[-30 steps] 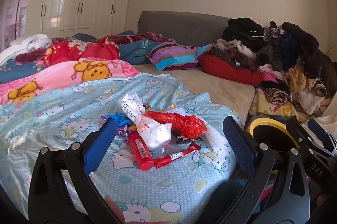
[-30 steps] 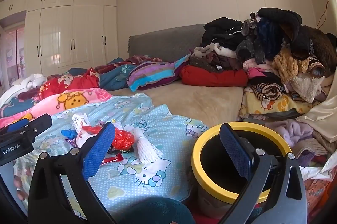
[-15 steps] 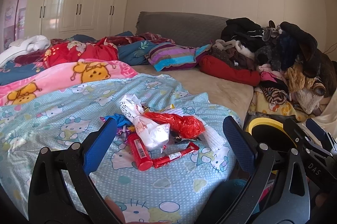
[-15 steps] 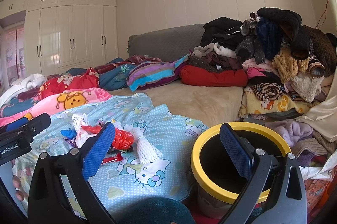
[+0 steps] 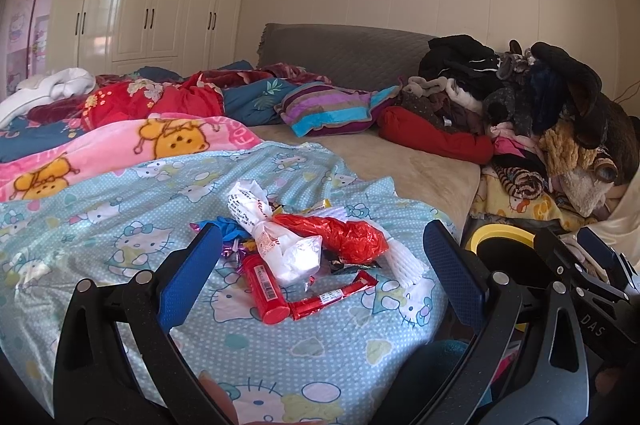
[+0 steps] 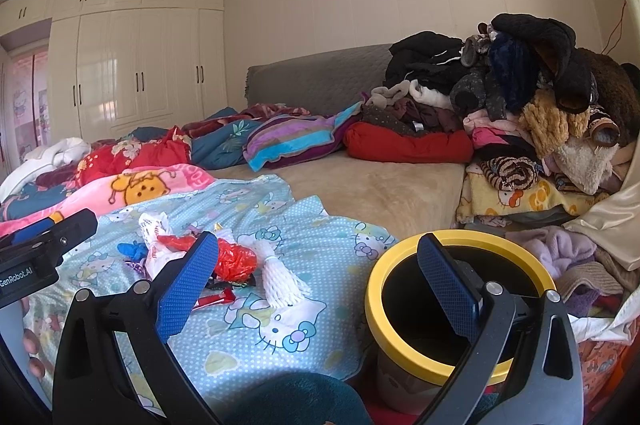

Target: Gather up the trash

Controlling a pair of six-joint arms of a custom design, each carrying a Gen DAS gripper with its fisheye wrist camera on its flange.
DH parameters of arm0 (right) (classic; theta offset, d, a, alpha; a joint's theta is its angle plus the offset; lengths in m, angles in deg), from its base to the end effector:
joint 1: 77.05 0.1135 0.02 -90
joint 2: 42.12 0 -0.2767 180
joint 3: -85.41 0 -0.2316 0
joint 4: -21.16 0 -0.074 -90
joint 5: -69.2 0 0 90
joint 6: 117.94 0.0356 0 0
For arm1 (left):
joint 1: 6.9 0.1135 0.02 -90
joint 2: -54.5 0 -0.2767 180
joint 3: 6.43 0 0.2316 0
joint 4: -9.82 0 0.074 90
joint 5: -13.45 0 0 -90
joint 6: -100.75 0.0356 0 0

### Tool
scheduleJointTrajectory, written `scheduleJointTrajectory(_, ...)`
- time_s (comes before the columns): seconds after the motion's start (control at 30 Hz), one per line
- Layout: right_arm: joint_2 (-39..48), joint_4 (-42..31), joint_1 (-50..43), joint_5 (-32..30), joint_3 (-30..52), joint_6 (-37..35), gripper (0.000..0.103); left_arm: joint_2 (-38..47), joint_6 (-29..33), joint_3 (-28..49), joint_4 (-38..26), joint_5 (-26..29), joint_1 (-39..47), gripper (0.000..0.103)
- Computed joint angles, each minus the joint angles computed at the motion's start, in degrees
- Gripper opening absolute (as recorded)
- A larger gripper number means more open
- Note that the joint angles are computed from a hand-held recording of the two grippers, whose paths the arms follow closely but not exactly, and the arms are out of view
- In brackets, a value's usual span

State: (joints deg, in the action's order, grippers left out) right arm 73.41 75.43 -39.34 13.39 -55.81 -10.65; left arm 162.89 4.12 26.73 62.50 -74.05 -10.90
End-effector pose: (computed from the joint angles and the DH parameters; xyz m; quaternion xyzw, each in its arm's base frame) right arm 0.2400 0.1603 0.0982 0.0199 0.8110 0.0285 0.5840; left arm 0.2668 -0.0202 0.1101 -0.0070 0.8316 -0.0695 0.5510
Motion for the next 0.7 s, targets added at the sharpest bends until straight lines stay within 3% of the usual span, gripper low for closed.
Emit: scheduleJointTrajectory(0.7, 3.0, 1.4, 1.2, -0.6, 1.3, 0.7, 0.097, -1.8, 0.2, 0.0, -1.6, -1.1, -1.6, 0.092)
